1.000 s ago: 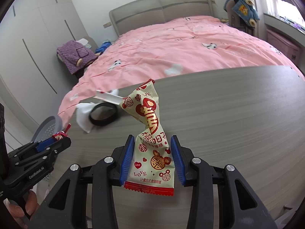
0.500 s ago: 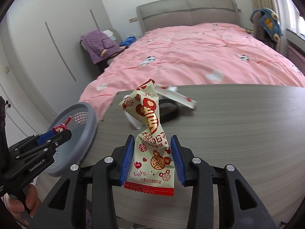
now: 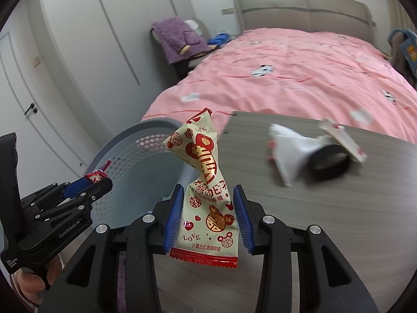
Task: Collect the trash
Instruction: 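Carry both wrappers over the basket and open both tools to drop them, then move both tools back from the basket over the table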
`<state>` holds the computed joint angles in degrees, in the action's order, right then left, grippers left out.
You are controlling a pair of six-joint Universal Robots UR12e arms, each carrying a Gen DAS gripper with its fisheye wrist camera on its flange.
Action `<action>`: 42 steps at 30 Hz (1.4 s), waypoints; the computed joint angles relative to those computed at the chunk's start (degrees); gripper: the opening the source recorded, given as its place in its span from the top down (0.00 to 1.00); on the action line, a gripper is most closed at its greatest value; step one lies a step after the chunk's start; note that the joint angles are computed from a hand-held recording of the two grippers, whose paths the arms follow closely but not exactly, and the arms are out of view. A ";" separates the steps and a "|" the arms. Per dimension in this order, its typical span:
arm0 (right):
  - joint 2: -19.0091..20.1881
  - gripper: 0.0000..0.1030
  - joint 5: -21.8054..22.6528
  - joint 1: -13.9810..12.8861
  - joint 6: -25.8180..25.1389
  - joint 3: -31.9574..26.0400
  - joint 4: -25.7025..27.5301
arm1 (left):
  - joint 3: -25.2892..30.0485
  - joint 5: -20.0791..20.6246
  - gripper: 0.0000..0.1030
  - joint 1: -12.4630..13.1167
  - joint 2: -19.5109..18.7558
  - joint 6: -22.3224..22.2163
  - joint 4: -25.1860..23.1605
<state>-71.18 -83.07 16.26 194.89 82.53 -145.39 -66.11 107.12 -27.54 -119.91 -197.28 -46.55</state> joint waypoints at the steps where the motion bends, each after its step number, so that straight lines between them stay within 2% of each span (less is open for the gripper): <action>1: 0.41 0.62 0.27 0.18 -0.43 -0.63 0.41 | -0.19 -0.02 0.70 0.18 0.10 -0.34 0.01; 8: 3.81 0.62 1.63 1.57 -3.25 -5.68 3.20 | -0.55 -0.49 0.70 1.90 0.14 -2.55 -0.54; 18: 7.57 0.60 2.85 2.69 -5.99 -11.05 6.39 | 0.19 -0.79 0.70 3.49 -0.60 -3.13 -0.92; 20: 7.86 0.60 2.67 2.79 -6.23 -11.46 6.38 | 0.25 -0.66 0.64 3.63 -0.65 -3.21 -1.06; 22: 8.11 0.51 2.41 2.92 -6.44 -11.81 6.01 | 0.09 -0.31 0.52 3.77 -0.59 -3.58 -1.11; 25: 8.04 0.44 2.00 3.06 -6.42 -11.71 5.36 | 0.06 0.19 0.41 3.83 -0.62 -4.34 -1.20; 31: 8.00 0.43 1.86 3.11 -6.34 -11.83 5.55 | -0.03 0.69 0.34 3.92 -0.43 -5.16 -1.79; 42: 7.43 0.39 1.38 3.10 -6.12 -10.85 4.73 | -0.92 2.28 0.32 3.50 0.37 -5.91 -1.63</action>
